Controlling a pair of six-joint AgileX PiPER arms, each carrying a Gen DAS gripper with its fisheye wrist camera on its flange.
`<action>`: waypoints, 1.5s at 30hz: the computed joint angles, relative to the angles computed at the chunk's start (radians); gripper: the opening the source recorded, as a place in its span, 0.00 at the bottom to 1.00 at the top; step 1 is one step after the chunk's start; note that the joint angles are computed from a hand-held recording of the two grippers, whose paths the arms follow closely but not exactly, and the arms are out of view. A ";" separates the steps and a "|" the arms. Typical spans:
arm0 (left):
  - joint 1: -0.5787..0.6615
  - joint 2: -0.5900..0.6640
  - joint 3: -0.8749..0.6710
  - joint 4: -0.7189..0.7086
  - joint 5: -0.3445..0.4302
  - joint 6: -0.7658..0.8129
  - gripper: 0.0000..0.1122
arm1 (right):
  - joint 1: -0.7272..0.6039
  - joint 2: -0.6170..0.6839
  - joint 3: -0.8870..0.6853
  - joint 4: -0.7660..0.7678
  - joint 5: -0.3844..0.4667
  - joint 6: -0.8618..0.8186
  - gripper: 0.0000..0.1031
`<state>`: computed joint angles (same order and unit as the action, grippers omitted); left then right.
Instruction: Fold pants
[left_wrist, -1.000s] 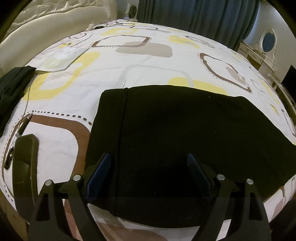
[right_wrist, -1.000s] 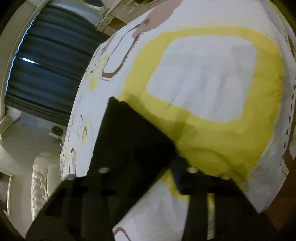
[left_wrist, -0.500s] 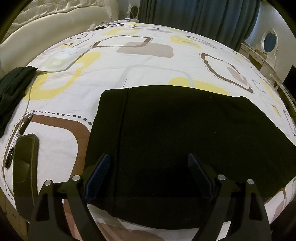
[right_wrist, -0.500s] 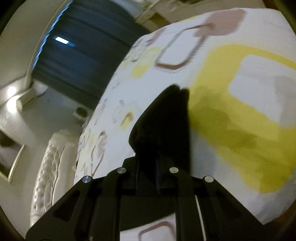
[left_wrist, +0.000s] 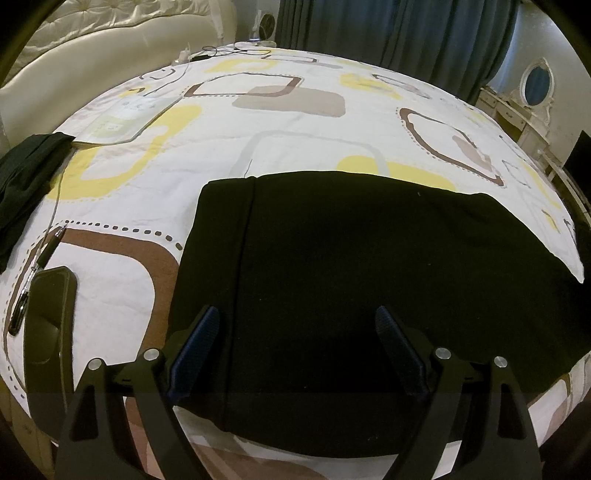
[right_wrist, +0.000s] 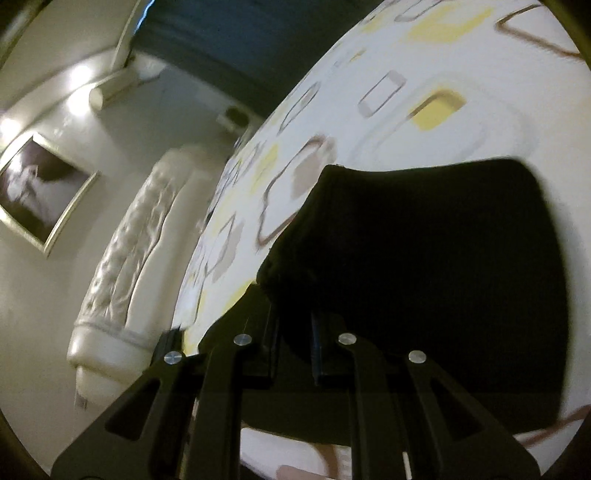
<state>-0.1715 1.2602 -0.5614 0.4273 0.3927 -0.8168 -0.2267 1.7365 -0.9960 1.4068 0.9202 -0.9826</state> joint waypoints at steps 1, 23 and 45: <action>0.002 -0.001 0.002 -0.003 -0.004 0.004 0.76 | 0.038 0.010 -0.008 0.006 -0.012 0.004 0.13; 0.010 -0.014 0.022 -0.010 -0.035 0.025 0.77 | 0.541 0.212 -0.152 0.016 -0.198 0.071 0.13; 0.019 -0.009 0.017 -0.051 -0.041 0.074 0.77 | 0.645 0.105 -0.099 -0.359 -0.355 0.187 0.15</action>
